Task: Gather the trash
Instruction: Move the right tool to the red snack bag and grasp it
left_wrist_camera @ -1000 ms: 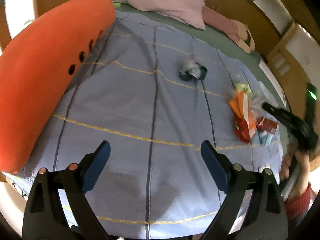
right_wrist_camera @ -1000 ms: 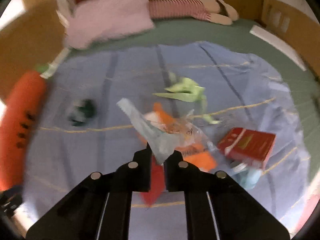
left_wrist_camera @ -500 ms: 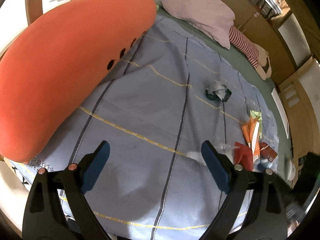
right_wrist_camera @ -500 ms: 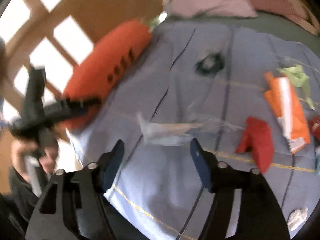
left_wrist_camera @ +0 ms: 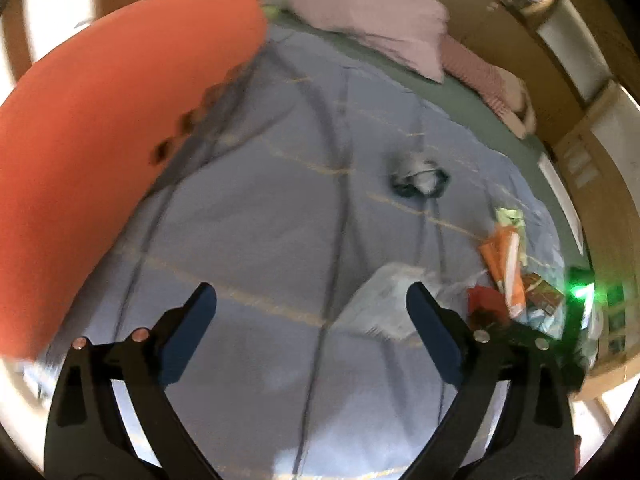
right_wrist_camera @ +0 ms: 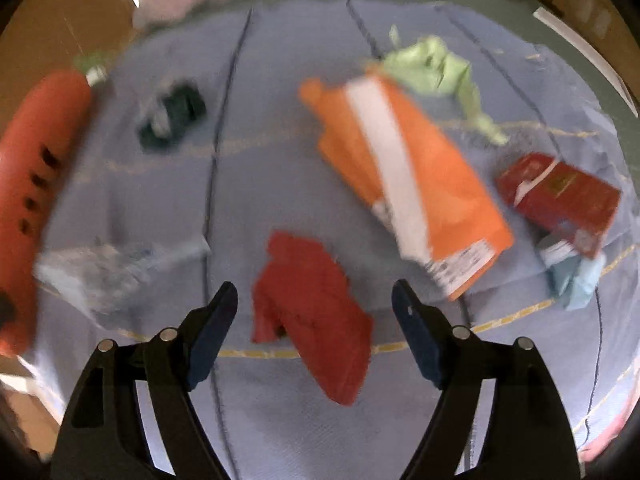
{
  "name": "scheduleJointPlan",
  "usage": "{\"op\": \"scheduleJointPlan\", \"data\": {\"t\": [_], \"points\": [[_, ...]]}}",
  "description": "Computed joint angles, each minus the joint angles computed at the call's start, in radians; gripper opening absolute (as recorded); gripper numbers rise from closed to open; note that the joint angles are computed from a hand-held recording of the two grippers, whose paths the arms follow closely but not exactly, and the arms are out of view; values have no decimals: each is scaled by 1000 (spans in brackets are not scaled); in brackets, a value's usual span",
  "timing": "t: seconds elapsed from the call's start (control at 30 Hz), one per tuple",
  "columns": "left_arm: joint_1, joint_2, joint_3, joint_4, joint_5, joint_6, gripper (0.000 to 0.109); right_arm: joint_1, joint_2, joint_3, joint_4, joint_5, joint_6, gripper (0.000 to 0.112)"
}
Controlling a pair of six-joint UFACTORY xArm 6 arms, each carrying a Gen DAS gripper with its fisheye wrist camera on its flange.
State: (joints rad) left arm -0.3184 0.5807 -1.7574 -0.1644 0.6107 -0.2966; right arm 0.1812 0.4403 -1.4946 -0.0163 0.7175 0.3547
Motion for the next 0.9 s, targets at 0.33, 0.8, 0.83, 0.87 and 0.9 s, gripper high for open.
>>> {"op": "scheduleJointPlan", "data": {"t": [0.33,0.8,0.83,0.87,0.9], "points": [[-28,238,-322,-433,120,476,97,12,-164,180,68,-25,-78,28],[6,175,-290,-1006,519,862,97,-50,-506,548,117,-133,7,28],[2,157,-264,-996,472,849,97,-58,-518,564,122,-137,12,28],[-7,151,-256,-947,399,795,97,-62,-530,576,121,-138,13,28],[-8,148,-250,-908,362,754,97,-66,-542,589,120,-140,14,28]]}}
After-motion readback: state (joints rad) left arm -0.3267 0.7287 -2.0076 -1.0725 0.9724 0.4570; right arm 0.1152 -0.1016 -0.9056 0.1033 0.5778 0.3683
